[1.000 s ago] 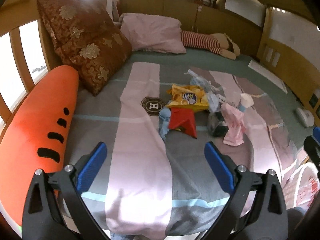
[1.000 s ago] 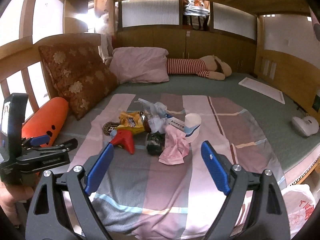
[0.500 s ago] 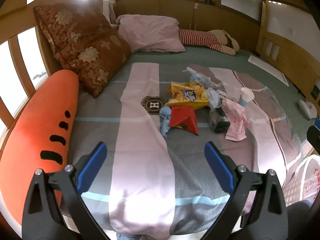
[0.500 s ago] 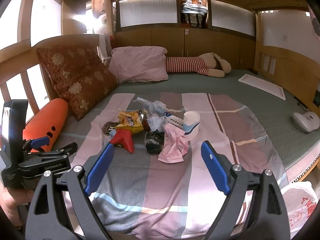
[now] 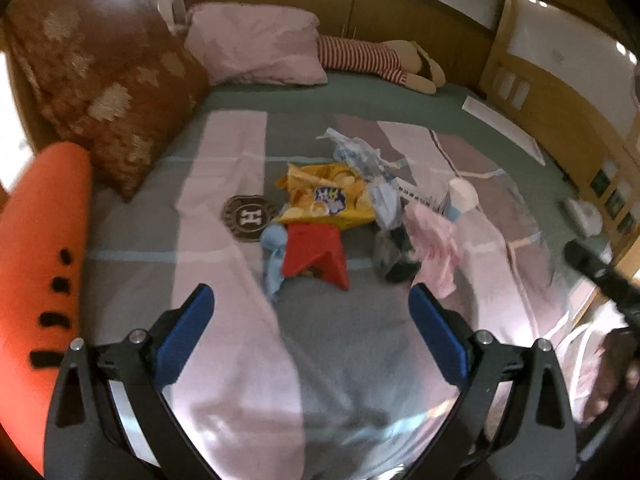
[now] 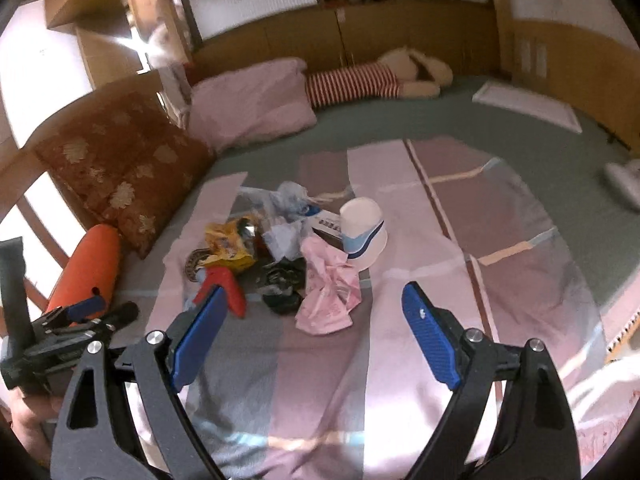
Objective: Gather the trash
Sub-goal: 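Grasp the red item with the left gripper while the right gripper grasps the clear plastic bag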
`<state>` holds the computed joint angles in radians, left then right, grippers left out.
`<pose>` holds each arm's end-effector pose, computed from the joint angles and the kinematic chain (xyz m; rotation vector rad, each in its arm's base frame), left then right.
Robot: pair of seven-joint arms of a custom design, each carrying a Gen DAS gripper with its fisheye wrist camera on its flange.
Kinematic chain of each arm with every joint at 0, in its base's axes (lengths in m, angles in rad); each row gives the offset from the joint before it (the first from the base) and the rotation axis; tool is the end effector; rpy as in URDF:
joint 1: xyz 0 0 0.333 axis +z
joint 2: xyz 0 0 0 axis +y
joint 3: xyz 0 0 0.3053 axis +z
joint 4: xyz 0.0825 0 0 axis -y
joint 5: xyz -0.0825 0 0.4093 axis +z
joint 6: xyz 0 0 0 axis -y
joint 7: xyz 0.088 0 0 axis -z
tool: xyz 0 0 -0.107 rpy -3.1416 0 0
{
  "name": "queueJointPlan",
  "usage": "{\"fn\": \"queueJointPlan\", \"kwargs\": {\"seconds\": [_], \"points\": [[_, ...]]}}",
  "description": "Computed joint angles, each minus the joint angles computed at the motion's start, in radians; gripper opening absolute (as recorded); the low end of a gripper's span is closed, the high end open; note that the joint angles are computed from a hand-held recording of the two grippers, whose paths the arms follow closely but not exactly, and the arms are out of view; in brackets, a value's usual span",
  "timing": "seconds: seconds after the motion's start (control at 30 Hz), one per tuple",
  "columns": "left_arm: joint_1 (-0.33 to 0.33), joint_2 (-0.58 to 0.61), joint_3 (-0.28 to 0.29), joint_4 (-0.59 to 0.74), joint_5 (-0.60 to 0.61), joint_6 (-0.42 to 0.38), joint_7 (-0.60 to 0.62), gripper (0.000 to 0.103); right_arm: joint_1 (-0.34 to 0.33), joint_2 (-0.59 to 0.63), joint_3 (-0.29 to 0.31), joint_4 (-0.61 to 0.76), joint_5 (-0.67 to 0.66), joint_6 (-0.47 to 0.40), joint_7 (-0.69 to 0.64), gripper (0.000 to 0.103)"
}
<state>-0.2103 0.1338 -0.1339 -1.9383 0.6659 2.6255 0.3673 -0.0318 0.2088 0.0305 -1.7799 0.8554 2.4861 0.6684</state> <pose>0.6075 -0.2303 0.4520 -2.1351 1.4585 -0.7106 0.6793 -0.0056 0.4704 -1.9049 1.3577 -0.2635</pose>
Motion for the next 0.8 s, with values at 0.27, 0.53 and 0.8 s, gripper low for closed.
{"fn": "queueJointPlan", "kwargs": {"seconds": [0.27, 0.53, 0.8], "points": [[-0.017, 0.337, 0.027, 0.368, -0.206, -0.2, 0.376, 0.096, 0.003, 0.256, 0.014, 0.292, -0.237, -0.118, 0.317, 0.087], [-0.006, 0.526, 0.044, 0.579, -0.343, -0.234, 0.466, 0.053, 0.028, 0.299, 0.052, 0.321, -0.344, -0.117, 0.313, 0.087], [0.029, 0.242, 0.041, 0.259, -0.401, -0.019, 0.514, 0.033, 0.084, 0.355, 0.074, 0.363, -0.447, -0.103, 0.288, 0.087]]}}
